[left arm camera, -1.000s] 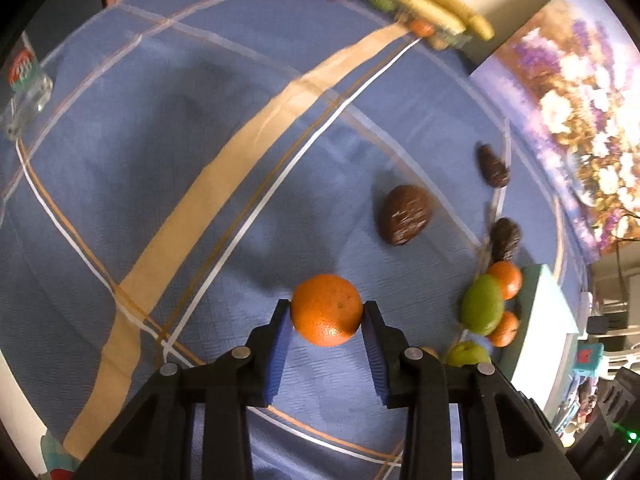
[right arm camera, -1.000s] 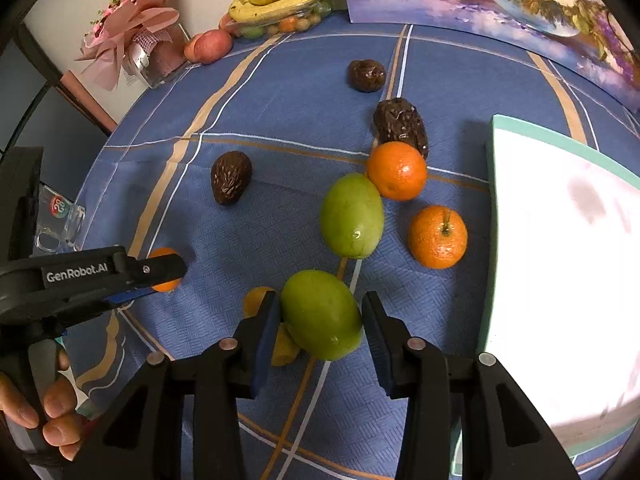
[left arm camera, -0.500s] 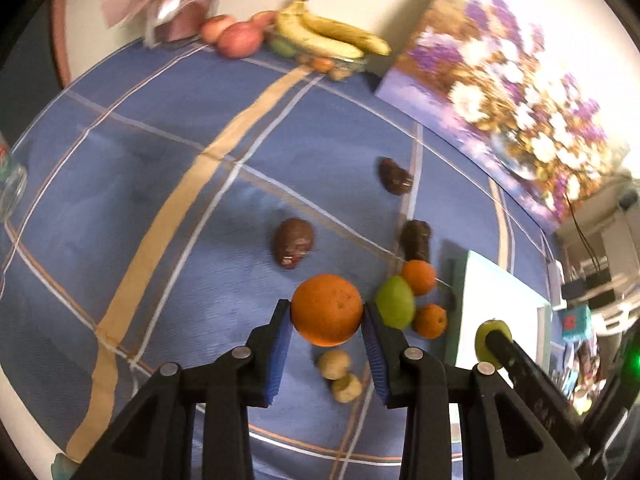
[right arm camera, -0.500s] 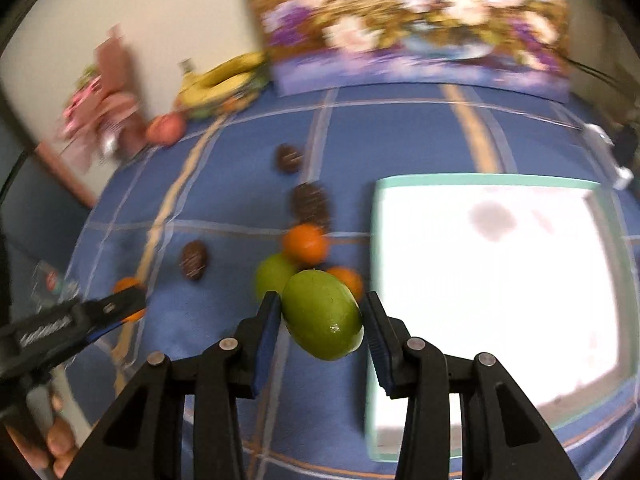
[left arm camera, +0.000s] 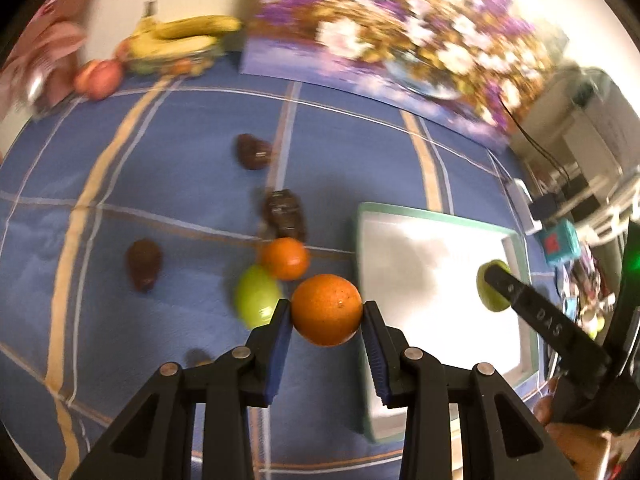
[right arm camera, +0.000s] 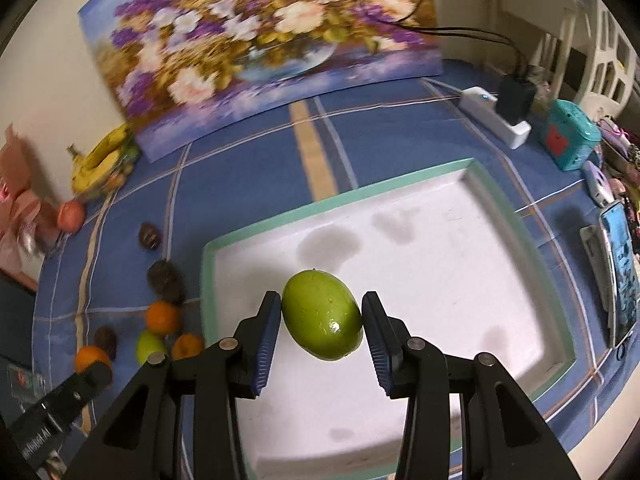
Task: Organize fruits
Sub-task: 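Carry the green mango with the right tool while the left tool carries the tangerine over the white tray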
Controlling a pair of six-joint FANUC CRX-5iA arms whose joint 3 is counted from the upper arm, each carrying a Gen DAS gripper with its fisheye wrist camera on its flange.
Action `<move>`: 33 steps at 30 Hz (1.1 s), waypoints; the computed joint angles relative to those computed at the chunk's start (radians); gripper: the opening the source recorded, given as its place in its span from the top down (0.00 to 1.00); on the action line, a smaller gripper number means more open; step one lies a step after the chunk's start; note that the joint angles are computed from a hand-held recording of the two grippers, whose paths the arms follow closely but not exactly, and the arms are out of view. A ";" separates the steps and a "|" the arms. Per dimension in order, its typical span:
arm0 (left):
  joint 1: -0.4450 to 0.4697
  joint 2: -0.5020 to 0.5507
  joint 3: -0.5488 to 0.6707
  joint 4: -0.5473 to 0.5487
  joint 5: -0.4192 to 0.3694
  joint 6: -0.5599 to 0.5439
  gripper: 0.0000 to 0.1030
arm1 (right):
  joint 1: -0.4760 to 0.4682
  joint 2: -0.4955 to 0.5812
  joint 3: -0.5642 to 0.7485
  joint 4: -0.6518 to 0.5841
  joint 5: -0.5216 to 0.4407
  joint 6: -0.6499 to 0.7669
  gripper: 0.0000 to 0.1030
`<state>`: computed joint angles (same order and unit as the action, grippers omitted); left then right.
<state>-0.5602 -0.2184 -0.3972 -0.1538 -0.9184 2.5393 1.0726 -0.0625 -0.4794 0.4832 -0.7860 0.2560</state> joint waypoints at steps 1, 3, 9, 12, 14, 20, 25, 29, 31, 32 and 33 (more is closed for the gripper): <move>-0.003 0.022 0.015 0.004 0.006 -0.017 0.63 | -0.009 -0.001 -0.001 0.004 -0.002 0.001 0.58; -0.012 0.063 0.046 0.005 0.010 -0.037 0.63 | -0.028 0.004 0.004 0.014 -0.009 0.002 0.58; -0.017 0.190 0.130 0.013 0.029 -0.105 0.63 | -0.080 0.020 0.017 0.027 -0.010 0.012 0.58; -0.013 0.230 0.149 0.018 0.038 -0.134 0.63 | -0.098 0.032 0.026 0.032 -0.016 0.022 0.58; -0.013 0.256 0.165 0.018 0.039 -0.148 0.63 | -0.109 0.045 0.033 0.030 -0.018 0.029 0.58; -0.007 0.312 0.188 0.024 0.053 -0.183 0.63 | -0.137 0.081 0.052 0.000 -0.019 0.063 0.58; 0.001 0.346 0.188 0.060 0.060 -0.221 0.63 | -0.157 0.108 0.068 -0.046 -0.020 0.104 0.58; -0.002 0.368 0.190 0.068 0.056 -0.233 0.63 | -0.173 0.138 0.085 -0.101 -0.035 0.146 0.58; -0.007 0.371 0.194 0.059 0.054 -0.230 0.63 | -0.174 0.144 0.082 -0.103 -0.033 0.148 0.58; -0.009 0.372 0.197 0.056 0.051 -0.229 0.63 | -0.173 0.147 0.087 -0.105 -0.040 0.155 0.58; -0.011 0.376 0.202 0.054 0.050 -0.228 0.63 | -0.171 0.149 0.088 -0.103 -0.044 0.160 0.58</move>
